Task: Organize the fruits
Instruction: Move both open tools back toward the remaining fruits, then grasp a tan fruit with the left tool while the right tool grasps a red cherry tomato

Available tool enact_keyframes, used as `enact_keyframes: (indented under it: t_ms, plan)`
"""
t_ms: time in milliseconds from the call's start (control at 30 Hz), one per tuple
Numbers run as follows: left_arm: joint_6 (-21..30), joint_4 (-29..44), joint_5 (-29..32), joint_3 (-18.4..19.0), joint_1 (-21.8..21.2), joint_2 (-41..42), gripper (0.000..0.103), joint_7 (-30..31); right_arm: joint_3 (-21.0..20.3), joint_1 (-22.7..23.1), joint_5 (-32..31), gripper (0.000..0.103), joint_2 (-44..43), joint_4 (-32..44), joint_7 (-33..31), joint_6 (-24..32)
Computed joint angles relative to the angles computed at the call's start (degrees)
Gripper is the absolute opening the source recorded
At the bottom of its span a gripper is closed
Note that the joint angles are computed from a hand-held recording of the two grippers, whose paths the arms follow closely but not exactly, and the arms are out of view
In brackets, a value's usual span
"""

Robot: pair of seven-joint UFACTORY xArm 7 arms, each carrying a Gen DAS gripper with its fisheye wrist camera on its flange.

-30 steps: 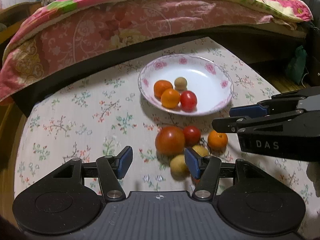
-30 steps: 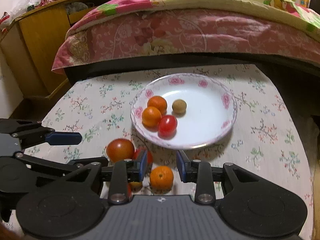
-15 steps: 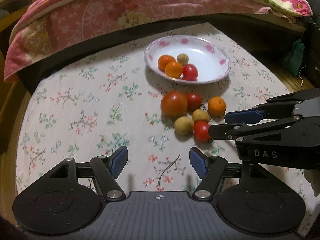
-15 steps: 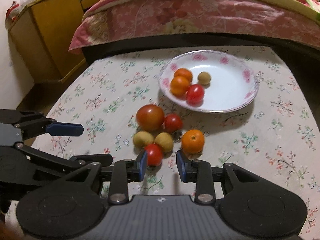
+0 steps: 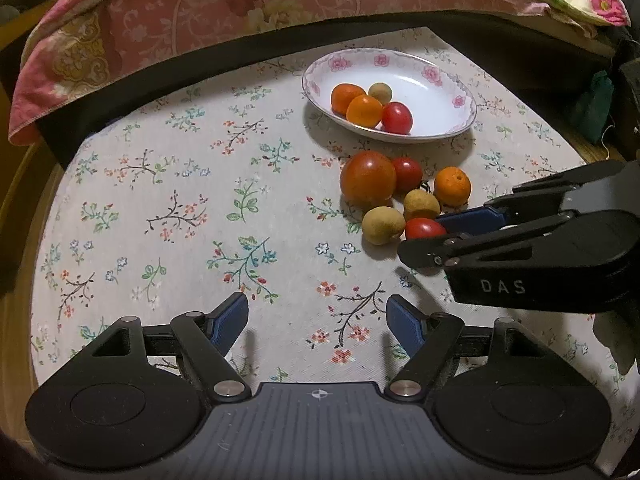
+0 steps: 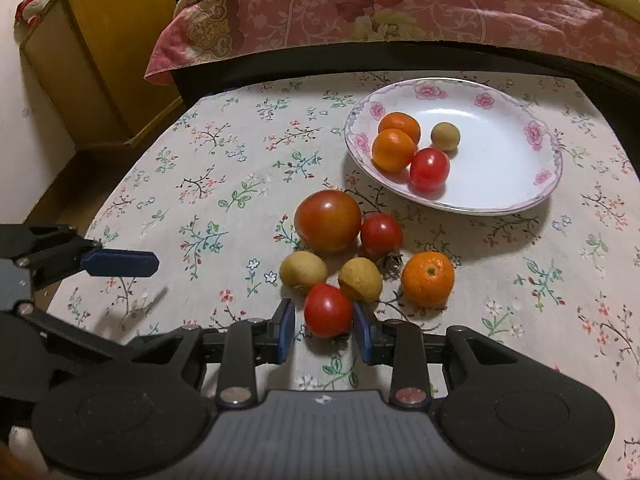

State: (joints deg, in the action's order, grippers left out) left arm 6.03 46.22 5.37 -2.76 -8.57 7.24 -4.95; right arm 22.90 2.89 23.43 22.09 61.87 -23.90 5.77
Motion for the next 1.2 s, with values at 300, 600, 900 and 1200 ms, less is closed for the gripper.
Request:
enact_keyframes:
  t_ms: [300, 600, 900, 1200]
  plan:
    - [0.56, 0.8, -3.66, -1.35, 1.03, 1.23, 0.081, 3.4, 1.14, -0.79, -0.76, 0.031, 1.47, 1.18, -0.06, -0.25]
    - [0.72, 1.72, -5.32, -1.71, 0.85, 2.39, 0.082, 5.34, 1.22, -1.28, 0.71, 0.03, 0.32, 0.85, -1.96, 1.97]
    - [0.68, 2.42, -5.34, -2.25, 0.62, 3.41, 0.082, 6.77, 1.16, -1.99, 4.95, 0.03, -0.87, 0.06, -7.19, 4.02]
    - [0.79, 2.89, -7.57, -3.19, 1.1, 3.94, 0.081, 9.22, -1.11, 0.19, 5.75, 0.028, -1.26, 0.26, -8.39, 3.86]
